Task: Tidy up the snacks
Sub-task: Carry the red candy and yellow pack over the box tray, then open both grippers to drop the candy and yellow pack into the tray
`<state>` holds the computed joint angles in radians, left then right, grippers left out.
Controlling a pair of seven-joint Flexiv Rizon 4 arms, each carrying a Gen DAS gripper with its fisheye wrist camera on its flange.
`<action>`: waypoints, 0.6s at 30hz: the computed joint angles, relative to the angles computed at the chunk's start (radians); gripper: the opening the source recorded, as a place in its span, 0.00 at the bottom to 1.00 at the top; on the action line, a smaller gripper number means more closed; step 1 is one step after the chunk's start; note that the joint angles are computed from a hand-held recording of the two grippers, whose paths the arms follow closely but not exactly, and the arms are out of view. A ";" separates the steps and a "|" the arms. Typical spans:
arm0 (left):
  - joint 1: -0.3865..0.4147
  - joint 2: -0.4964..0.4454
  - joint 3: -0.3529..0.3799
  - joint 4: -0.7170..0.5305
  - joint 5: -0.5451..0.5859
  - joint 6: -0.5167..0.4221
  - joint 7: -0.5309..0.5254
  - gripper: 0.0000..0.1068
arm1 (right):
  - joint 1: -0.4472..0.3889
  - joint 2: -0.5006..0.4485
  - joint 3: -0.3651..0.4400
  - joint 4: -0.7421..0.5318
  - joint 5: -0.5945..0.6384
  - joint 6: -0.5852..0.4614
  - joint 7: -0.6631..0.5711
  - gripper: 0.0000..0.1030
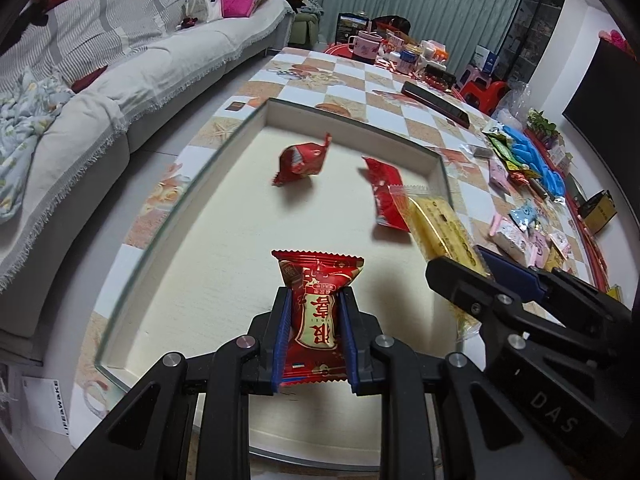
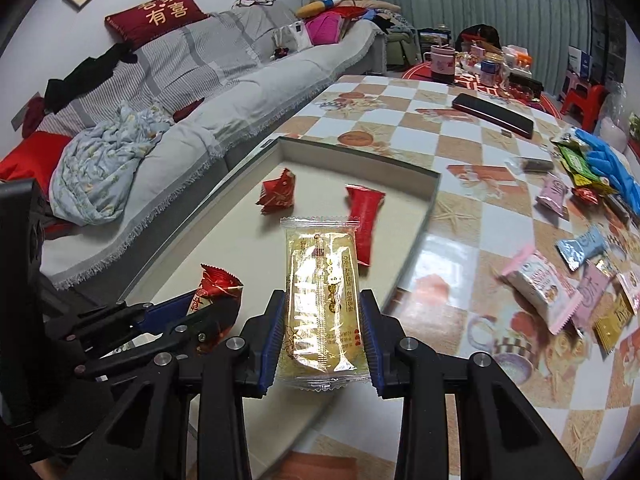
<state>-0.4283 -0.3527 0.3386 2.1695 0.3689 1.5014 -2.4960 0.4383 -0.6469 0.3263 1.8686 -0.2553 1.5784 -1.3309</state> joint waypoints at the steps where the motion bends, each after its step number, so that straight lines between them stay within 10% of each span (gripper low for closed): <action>1: 0.009 0.004 -0.003 0.005 -0.002 0.001 0.007 0.24 | 0.003 -0.004 0.001 -0.006 0.001 -0.001 0.003 0.36; 18: 0.171 -0.019 -0.126 -0.006 -0.154 -0.047 0.222 0.24 | 0.118 -0.031 -0.140 -0.080 -0.054 -0.055 0.065 0.36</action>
<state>-0.2573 -0.3714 0.2128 2.1638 0.2152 1.4545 -2.2735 0.5563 -0.6776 0.1863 1.7882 -0.3095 1.5230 -1.2658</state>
